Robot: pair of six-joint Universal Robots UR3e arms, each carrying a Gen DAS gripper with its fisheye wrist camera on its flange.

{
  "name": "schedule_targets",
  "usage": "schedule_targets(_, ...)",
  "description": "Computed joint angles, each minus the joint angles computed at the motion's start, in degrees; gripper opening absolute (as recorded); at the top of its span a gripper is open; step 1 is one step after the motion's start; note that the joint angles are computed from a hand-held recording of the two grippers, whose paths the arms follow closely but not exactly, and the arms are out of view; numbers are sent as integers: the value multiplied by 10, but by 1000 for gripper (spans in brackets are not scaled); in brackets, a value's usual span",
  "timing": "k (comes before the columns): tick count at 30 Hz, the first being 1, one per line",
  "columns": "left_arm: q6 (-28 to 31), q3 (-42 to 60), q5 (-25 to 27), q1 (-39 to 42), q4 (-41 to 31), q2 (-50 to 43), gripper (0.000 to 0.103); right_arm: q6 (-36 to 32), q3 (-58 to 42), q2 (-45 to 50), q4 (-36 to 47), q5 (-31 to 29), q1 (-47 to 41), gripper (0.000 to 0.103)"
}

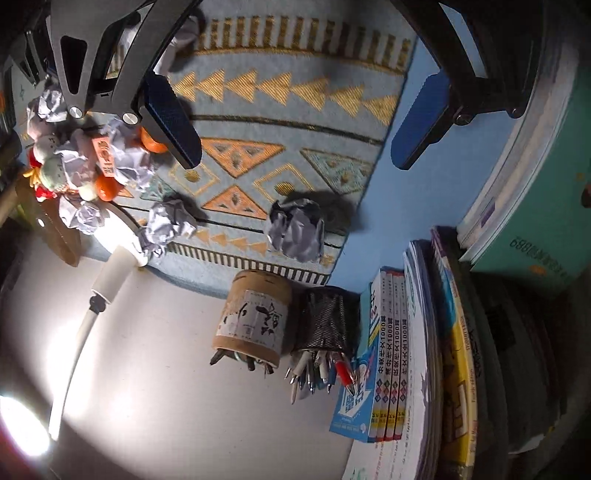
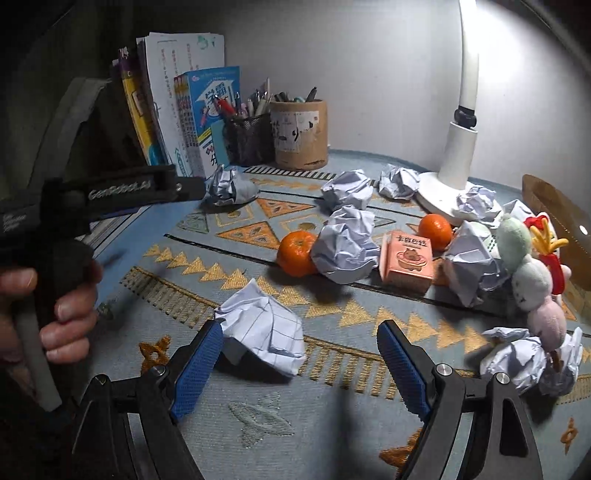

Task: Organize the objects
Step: 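Grasp a paper ball with the left tool while the right tool grasps another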

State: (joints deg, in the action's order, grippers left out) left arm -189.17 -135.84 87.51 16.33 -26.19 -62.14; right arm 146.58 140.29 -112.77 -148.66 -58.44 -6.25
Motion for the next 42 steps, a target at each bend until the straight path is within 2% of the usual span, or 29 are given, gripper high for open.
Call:
schedule_targets(6,20,65,14,5,79,-175,102,45,-62,102,-10,-33,55,85)
schedule_targets(9,12,99,28,-7,99,-232,102,53,-80,128,-7,-44,68,85)
schedule_targets(11,5,115,33,-12,111,-257,98,55,-86,136,-9,-52,74,84)
schedule_targets(12,4,121,34,-15,111,-265,94,52,-86,136,-11,-52,75,83)
schedule_targets(14,7,129,32,-18,109,-278,67,42,-87,134,-6,-39,74,69)
schedule_targets(15,12,130,21,-14,106,-282,60,35,-86,133,-1,-32,72,66)
schedule_targets(16,15,128,10,-11,104,-280,47,30,-86,132,3,-28,71,60)
schedule_targets(20,22,129,59,-48,115,-274,41,14,-81,122,21,0,52,57)
schedule_targets(23,10,125,60,-64,95,-240,41,-29,-58,64,85,81,-24,57)
schedule_targets(25,-7,122,53,-71,76,-205,41,-60,-57,17,144,111,-71,57)
schedule_targets(27,-25,124,44,-84,60,-174,41,-108,-61,-45,228,142,-131,57)
schedule_targets(30,-54,161,74,-146,44,-167,41,-190,-89,-121,375,178,-233,57)
schedule_targets(34,-85,263,106,-244,29,-236,41,-299,-161,-158,565,217,-380,57)
schedule_targets(36,-100,335,119,-294,7,-289,41,-333,-198,-153,615,233,-449,57)
schedule_targets(37,-111,384,129,-320,-19,-319,41,-339,-214,-145,627,244,-482,57)
schedule_targets(39,-133,492,126,-356,-79,-386,41,-382,-290,-85,714,277,-549,57)
schedule_targets(40,-139,552,117,-370,-106,-425,41,-377,-326,-49,725,290,-570,57)
schedule_targets(41,-138,612,111,-384,-123,-466,41,-345,-348,-16,688,297,-580,57)
schedule_targets(42,-134,672,111,-399,-137,-508,41,-283,-356,13,604,297,-580,57)
